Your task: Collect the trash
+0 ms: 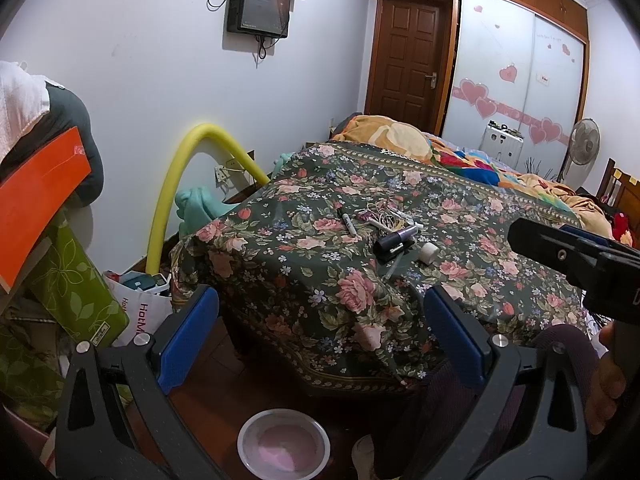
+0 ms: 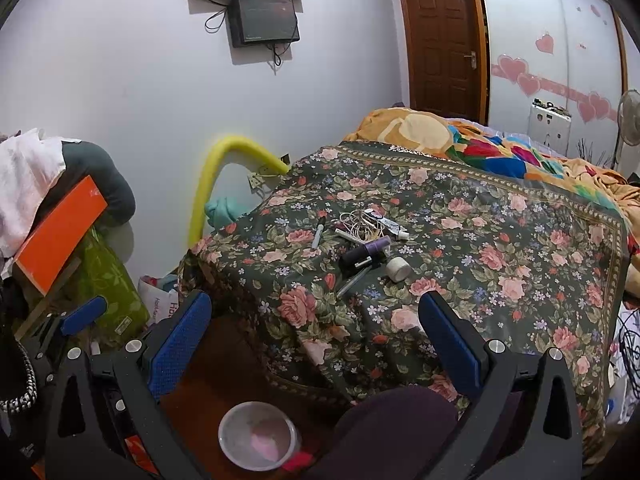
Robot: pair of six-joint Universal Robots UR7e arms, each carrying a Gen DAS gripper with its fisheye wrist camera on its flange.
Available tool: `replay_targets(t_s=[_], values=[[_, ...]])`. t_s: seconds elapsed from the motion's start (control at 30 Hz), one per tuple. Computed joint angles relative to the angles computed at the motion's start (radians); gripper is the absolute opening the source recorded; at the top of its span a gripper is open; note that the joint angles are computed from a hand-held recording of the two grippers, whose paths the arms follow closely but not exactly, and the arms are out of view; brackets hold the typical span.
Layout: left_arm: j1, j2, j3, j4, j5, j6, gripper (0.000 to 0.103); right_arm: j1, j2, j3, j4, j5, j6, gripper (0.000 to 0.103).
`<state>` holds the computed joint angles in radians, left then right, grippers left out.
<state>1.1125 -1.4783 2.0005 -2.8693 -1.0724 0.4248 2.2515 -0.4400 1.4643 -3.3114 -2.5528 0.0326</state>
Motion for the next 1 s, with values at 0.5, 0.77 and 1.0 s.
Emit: replay_targets(t_s=[0.5,0.77,1.0], values=[[-0.004,0.010,-0.017,0.015,-0.005,-0.015,0.103,0.000,0.005,-0.009,-0.019,-0.013,-0.030,0.103],[-0.018,0.079,-0.062,0.006,0.017,-0.011,0.103,-0.023,-0.007,0.002,-0.049,-0.031,-0.046,0.103],[-0.022,0.177,-0.128,0.009,0.023,-0.025,0.098,-0.060,-0.035,0.030,-0.056,-0.038,-0.046,0.103]])
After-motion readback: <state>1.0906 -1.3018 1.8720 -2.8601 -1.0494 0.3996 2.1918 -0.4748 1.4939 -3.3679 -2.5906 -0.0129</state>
